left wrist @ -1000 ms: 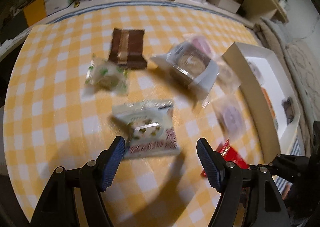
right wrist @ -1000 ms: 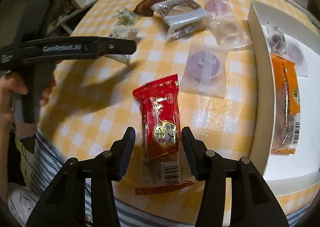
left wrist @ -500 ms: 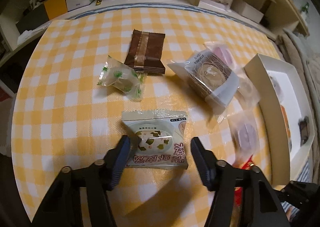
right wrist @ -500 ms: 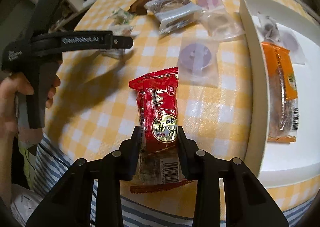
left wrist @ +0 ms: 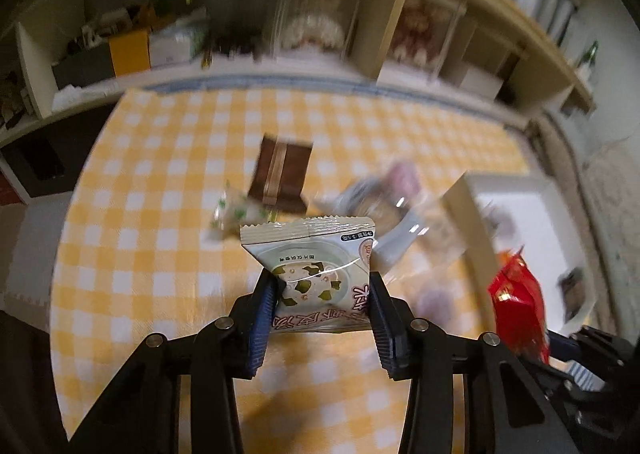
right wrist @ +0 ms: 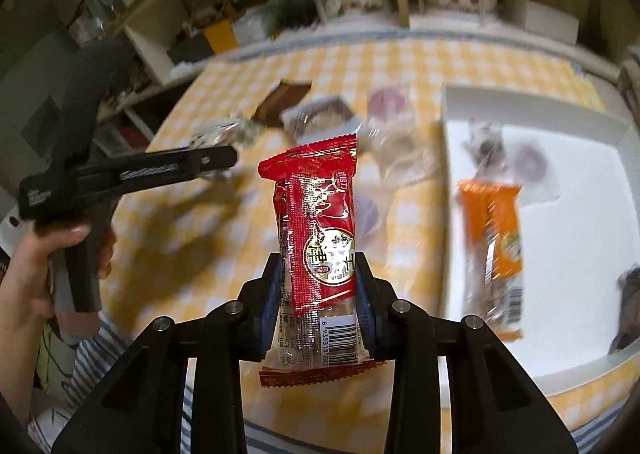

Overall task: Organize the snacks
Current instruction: 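Carry both held packets over the white tray and open both tools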

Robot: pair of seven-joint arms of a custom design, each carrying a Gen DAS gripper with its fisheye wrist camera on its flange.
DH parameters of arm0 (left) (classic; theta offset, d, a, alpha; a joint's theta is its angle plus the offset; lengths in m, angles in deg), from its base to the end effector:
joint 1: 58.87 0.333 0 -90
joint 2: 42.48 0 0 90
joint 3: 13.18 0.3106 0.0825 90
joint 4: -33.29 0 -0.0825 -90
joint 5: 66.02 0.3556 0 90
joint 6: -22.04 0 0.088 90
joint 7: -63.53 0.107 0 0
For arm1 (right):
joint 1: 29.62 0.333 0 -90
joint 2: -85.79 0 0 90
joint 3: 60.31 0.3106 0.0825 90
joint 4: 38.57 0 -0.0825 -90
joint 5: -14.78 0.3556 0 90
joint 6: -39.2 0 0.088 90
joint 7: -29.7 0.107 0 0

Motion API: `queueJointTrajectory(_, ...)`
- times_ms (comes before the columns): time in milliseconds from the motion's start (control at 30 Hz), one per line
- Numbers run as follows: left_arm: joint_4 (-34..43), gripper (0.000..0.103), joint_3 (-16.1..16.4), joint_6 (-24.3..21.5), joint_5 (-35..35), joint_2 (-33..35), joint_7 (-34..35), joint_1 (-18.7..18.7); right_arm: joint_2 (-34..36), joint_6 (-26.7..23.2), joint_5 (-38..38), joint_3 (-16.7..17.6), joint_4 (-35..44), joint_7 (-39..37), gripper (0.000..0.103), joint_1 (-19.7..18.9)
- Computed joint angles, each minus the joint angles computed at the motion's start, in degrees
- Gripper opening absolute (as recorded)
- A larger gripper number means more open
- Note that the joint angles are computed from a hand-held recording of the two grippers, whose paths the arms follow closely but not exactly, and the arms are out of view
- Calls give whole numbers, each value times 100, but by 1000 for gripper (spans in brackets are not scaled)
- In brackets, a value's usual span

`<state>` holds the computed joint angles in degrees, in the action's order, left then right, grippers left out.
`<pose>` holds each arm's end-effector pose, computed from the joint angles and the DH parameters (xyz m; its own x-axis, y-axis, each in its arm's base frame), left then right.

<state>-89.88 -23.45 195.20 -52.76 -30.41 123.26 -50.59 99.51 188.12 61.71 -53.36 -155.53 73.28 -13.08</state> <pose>0.5874 -0.0329 0.3959 0.2176 -0.9559 0.1972 -0.7546 -0.2929 -0.5872 0.5482 0.2189 0.3676 0.5749 -0.7486 -0.3304 -0.7857 -0.3924 -0.4782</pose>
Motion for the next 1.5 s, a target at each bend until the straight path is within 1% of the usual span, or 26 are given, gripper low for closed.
queueJointTrajectory(233, -622, 43, 277, 614, 486, -726, -715, -328, -153, 370, 528, 4, 133, -499, 34, -158)
queueJointTrajectory(300, -741, 43, 334, 726, 654, -878, -931, -416, -219, 328, 676, -17, 171, -703, 34, -245)
queueJointTrajectory(367, -846, 43, 430, 855, 1025, -1029, -1316, -533, -271, 358, 680, -77, 196, -751, 34, -286)
queueJointTrajectory(433, -929, 43, 439, 959, 1248, -1156, -1548, -591, -319, 316, 709, -129, 217, -812, 34, -354)
queueJointTrajectory(533, -1039, 43, 417, 1073, 1325, -1297, -1639, -687, -394, 197, 657, -236, 239, -803, 34, -464)
queueJointTrajectory(700, -927, 43, 363, 1100, 963, -1229, -1323, -953, -447, 166, 449, -393, 280, -707, 34, -636)
queueJointTrajectory(767, -782, 43, 206, 1059, 333, -1083, -774, -989, -460, 130, 407, -455, 303, -665, 34, -730)
queueJointTrajectory(800, -718, 43, 64, 1021, 38, -1027, -523, -955, -456, 97, 390, -480, 329, -660, 34, -779)
queueJointTrajectory(833, -637, 43, -58, 980, -130, -957, -383, -948, -456, 84, 382, -506, 339, -662, 34, -829)
queueJointTrajectory(867, -522, 43, -54, 953, -69, -864, -469, -991, -454, 76, 362, -526, 343, -649, 34, -869)
queueJointTrajectory(900, -416, 43, -225, 945, -238, -761, -352, -915, -453, 63, 335, -562, 350, -624, 34, -922)
queueJointTrajectory(933, -276, 43, -523, 919, -498, -621, -132, -749, -442, 51, 312, -590, 358, -598, 34, -971)
queueJointTrajectory(967, -119, 43, -708, 877, -588, -470, -45, -676, -422, 43, 305, -621, 363, -572, 35, -1027)
queueJointTrajectory(1000, 14, 43, -844, 835, -607, -339, 0, -626, -388, 25, 284, -641, 386, -529, 35, -1071)
queueJointTrajectory(1067, 382, 43, -873, 697, -446, -17, -100, -726, -290, -14, 180, -697, 434, -425, 35, -1165)
queueJointTrajectory(1133, 692, 43, -1100, 588, -428, 310, -106, -672, -207, -31, 59, -726, 469, -346, 35, -1235)
queueJointTrajectory(1167, 857, 43, -1277, 525, -457, 497, -63, -589, -153, -73, 8, -745, 489, -312, 35, -1284)
queueJointTrajectory(1267, 1311, 43, -1235, 375, -302, 927, -300, -796, -36, -93, -178, -766, 513, -192, 35, -1354)
queueJointTrajectory(1333, 1645, 43, -1406, 259, -297, 1305, -299, -742, 96, -154, -339, -785, 579, -93, 35, -1393)
queueJointTrajectory(1367, 1766, 43, -1410, 208, -280, 1426, -359, -776, 159, -215, -378, -785, 629, -58, 35, -1424)
queueJointTrajectory(1400, 1952, 43, -1524, 130, -318, 1642, -347, -726, 252, -299, -424, -790, 705, -2, 35, -1456)
queueJointTrajectory(1500, 2371, 43, -1718, -72, -415, 2130, -345, -635, 427, -506, -512, -782, 842, 119, 35, -1534)
